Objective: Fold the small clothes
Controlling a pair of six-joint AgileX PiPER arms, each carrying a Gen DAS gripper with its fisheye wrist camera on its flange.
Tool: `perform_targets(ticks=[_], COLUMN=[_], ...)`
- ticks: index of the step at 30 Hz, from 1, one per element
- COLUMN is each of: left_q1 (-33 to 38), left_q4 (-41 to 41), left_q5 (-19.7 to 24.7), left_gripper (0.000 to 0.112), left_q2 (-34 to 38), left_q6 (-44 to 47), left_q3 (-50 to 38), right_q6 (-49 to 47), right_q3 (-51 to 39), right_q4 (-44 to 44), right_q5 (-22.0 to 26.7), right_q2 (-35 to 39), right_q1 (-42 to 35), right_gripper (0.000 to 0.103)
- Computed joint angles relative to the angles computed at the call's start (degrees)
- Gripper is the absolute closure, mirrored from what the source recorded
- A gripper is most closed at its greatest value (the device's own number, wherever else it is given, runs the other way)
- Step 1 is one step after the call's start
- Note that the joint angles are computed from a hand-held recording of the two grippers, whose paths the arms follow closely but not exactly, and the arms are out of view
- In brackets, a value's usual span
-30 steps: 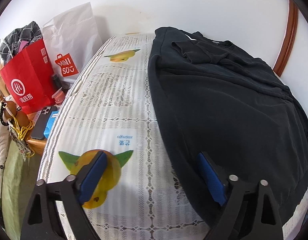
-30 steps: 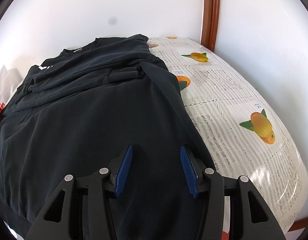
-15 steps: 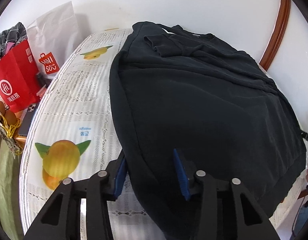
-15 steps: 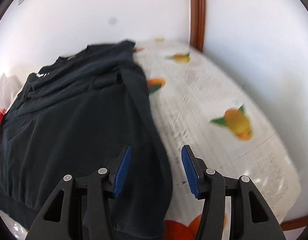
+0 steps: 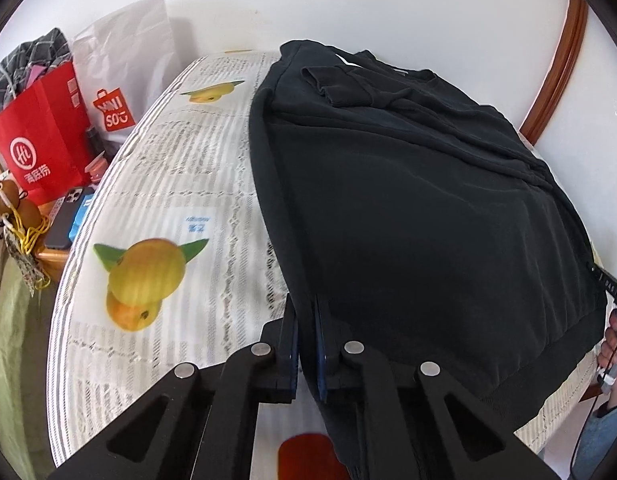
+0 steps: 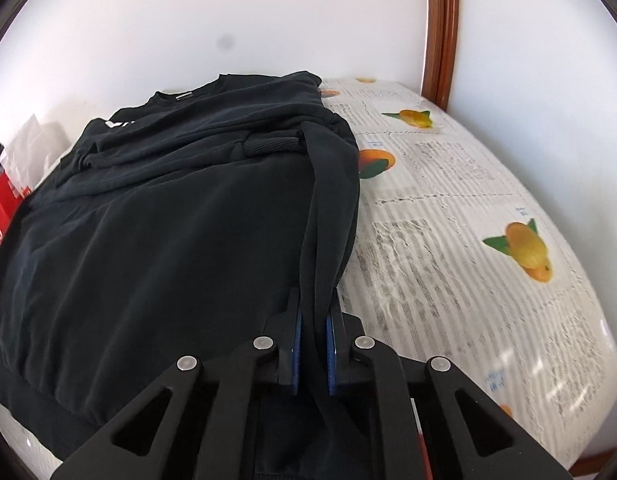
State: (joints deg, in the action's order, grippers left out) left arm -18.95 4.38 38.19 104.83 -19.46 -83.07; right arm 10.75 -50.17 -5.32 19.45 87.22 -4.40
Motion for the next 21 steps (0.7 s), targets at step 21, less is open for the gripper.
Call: perform_targets(ticks=[21], left_q1=[2.7], left_q4=[-12.1], left_q5=[-2.7], left_gripper=[0.079], left_q2=[-8.7], left_q6=[13.2], left_q3=[12.3], right_q6=[-44.3], right_q3=[11.9], right_q4=[43.7], right_q5=[6.5], right_q2=[-12.1], right_q1=[-13.5], right_gripper=[0.079])
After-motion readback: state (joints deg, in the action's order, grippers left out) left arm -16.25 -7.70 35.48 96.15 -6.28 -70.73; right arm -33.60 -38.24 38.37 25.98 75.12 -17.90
